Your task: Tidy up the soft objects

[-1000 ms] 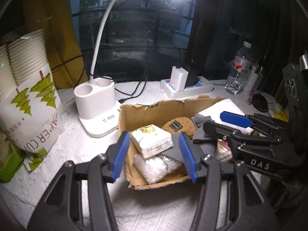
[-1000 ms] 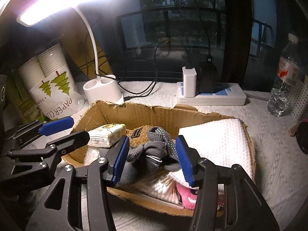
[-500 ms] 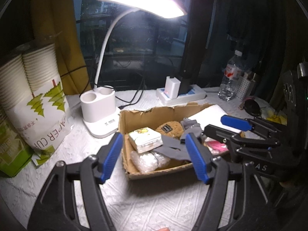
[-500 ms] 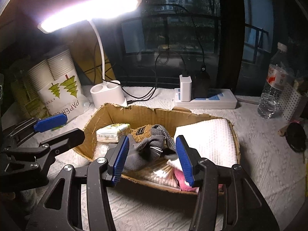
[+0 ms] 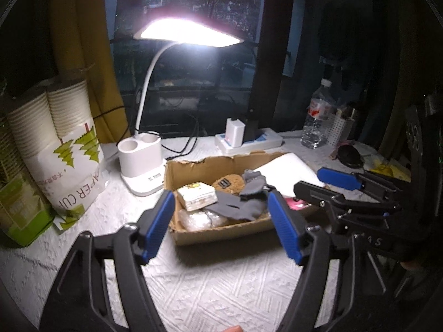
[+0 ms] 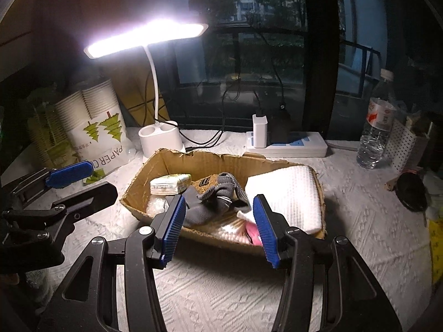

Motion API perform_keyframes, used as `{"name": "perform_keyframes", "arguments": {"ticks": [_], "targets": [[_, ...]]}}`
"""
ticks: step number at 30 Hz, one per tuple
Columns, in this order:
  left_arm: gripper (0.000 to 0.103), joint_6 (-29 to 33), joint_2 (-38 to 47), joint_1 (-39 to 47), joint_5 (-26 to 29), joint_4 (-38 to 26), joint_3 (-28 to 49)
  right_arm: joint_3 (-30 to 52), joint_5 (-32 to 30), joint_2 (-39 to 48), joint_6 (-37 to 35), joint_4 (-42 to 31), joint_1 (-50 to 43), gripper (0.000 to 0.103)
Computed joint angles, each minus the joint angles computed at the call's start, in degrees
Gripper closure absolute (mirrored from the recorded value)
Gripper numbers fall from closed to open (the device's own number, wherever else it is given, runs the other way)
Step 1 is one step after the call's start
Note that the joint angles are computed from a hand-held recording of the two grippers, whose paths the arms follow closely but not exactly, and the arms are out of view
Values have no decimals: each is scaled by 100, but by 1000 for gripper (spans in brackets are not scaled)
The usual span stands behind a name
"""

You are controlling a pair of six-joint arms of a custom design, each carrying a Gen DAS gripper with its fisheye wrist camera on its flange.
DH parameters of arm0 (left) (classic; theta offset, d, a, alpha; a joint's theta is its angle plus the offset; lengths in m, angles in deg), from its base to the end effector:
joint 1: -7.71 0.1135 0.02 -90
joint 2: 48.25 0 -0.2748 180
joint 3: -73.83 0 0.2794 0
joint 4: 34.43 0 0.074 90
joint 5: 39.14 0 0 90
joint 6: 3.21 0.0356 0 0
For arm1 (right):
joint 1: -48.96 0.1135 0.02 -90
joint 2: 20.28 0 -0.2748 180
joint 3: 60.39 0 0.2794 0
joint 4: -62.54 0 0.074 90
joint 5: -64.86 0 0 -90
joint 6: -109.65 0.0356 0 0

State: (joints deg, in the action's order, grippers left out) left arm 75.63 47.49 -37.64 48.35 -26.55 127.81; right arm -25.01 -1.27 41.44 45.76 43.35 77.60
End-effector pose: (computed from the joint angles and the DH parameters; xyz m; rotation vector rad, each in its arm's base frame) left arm 0.2449 -0.2457 0.1398 0.6244 2.1179 -0.5145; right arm 0.1955 0.0903 0.1555 0.1462 2.2771 0.0006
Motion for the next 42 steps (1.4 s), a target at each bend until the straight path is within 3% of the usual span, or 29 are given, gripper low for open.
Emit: {"name": "perform_keyframes", "arguments": {"ticks": [21,25,27,37,42], "targets": [[22,-209,-1178,-676,-505,-47,-851,-126,1512,-1754,1387,-2212,1603,50],[12,-266,-1455,-801,-591,-49,-1009,-12,1914,-1928,1835,-2783,2070,49],[11,-285,-1619,-871,-646,-74,-1084,71,2128,-1999,2099,-3105,2330,42],[6,-270,-2496,-1269,-1033,-372,-1335,699,3181,-1824,3921,-4937,3733,41],[1,-257,-2959,-1474,-1272,-594,-1405,1107,3567,-1427,5233,-6086,4469,24]]}}
